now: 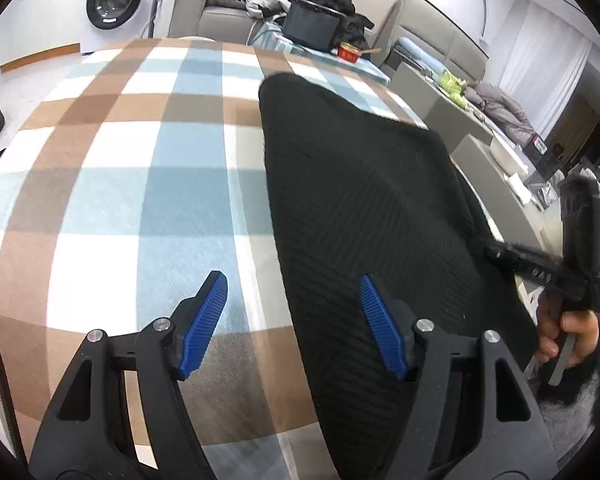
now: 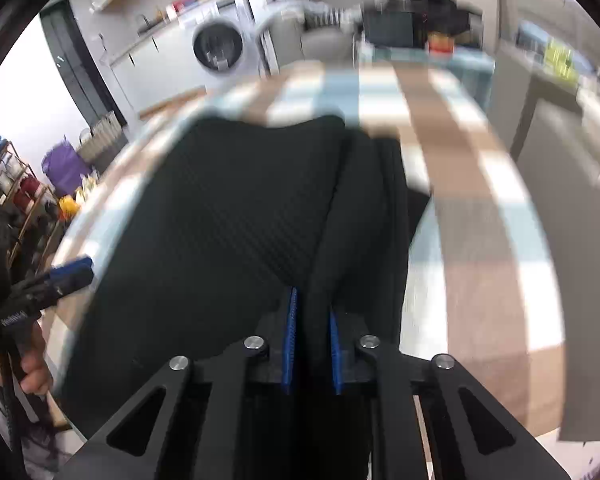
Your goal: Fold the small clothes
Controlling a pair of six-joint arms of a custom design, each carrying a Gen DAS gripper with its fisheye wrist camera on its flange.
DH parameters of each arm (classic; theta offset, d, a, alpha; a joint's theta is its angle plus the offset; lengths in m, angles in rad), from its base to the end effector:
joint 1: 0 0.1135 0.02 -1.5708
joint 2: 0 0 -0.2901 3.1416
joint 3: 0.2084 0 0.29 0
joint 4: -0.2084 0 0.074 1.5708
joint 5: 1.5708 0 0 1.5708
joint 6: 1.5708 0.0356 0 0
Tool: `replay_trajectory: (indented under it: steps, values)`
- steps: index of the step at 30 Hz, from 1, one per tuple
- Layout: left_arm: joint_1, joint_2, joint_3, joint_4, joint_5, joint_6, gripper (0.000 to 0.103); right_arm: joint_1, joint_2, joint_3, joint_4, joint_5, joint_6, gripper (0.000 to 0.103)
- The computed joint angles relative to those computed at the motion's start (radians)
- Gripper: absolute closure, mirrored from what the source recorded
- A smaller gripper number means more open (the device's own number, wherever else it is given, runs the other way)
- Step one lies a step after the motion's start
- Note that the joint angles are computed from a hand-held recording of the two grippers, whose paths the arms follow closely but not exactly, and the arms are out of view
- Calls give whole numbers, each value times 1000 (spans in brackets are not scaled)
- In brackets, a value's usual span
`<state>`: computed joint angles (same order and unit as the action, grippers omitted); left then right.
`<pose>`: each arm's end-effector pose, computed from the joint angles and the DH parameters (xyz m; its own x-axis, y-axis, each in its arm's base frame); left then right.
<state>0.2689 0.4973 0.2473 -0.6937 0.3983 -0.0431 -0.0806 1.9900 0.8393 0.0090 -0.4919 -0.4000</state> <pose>0.1169 0.0179 0.1533 -0.7788 -0.2558 -0.5727 -0.0591 0.9389 -0.3390 0.3526 -0.0116 0.0481 -0.7862 -0.2809 -0.5505 -0.4680 0.8523 0.2336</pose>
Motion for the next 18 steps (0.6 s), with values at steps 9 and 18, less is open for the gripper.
replay_trajectory:
  steps: [9,18]
  values:
    - [-117,20,-4,34,-67,-53,36,-74,150,276,-227,-261,36,53]
    - [-56,140,35,97,-56,-9,36,-39,278,464,-124,-257,277,97]
